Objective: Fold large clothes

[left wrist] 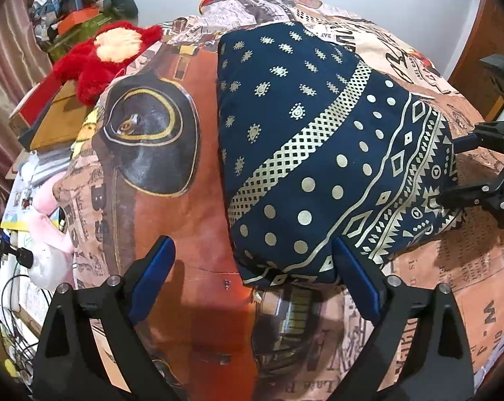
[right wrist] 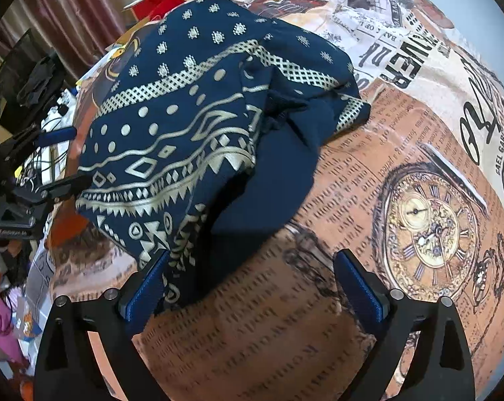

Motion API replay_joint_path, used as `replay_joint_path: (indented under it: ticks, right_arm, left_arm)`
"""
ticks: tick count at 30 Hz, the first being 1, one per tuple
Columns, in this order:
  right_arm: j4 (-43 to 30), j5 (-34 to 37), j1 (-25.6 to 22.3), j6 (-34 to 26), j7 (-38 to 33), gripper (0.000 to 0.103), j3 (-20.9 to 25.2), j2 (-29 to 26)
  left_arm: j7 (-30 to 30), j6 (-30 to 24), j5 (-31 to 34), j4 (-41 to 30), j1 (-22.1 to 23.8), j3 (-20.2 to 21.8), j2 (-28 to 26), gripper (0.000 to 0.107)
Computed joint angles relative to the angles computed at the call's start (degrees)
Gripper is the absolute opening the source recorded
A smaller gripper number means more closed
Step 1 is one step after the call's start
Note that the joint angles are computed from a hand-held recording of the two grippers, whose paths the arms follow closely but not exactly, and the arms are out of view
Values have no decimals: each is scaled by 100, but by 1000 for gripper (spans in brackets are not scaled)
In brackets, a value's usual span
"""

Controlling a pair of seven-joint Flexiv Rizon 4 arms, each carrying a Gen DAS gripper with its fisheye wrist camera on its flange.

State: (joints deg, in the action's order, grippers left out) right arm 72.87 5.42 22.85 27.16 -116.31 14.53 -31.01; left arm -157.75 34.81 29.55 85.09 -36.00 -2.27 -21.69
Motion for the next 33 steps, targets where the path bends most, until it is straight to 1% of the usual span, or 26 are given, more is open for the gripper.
replay_joint_path:
  ticks: [3,9,12,14,17,20,22,24,25,27,29,30,31,33]
  right_arm:
    - [-104,39,-40,-123,-78,98,10,-40]
    - [18,55,-106,6,-342,98,21,115]
    - [-161,347,-262,-72,-434,98,81,158]
    - [-279,534,-325,6,-388,98,80,179]
    - [-530,706,-282,170,-137,98,75,112]
    - [-869,820,-208,259,58,98,87,-75]
    - [-1086,761,-71,359,218,98,64,-255]
    - [-1396,718,37,297,388,98,59,-522]
    - [-1658,670,120,159,555,98,34,-736]
    - [-1988,556,237,-41,753,98,-16,-1042]
    - [-2241,284,387,-190,853,98,-148,-1330]
    - [-2345,225,386,-242,789,98,-150,-1447]
    - [-2603,269,317,-435,683,98,-79,-1623]
    - [-3072,465,181,-863,716,100,24,-1874]
  left_arm:
    - [10,-81,42,20,-34,-5,33,96]
    - [309,-288,-52,4,43,-66,210,95]
    - [287,-734,324,-273,-21,-2,272,95]
    - [241,-739,498,-376,42,32,308,95]
    - [248,-672,516,-604,233,56,213,95]
    - [248,-382,441,-799,435,122,39,95]
    - [276,-178,197,-921,610,154,-137,95]
    - [404,-89,-78,-1120,750,187,-393,95]
    - [557,-184,-175,-1282,795,219,-554,95]
    - [651,-155,-295,-1377,810,311,-702,96]
    - [709,56,-416,-1351,858,372,-782,96]
    - [728,124,-454,-1344,864,410,-811,98]
    - [738,127,-459,-1358,843,456,-838,101]
    - [813,138,-453,-1364,819,519,-880,103]
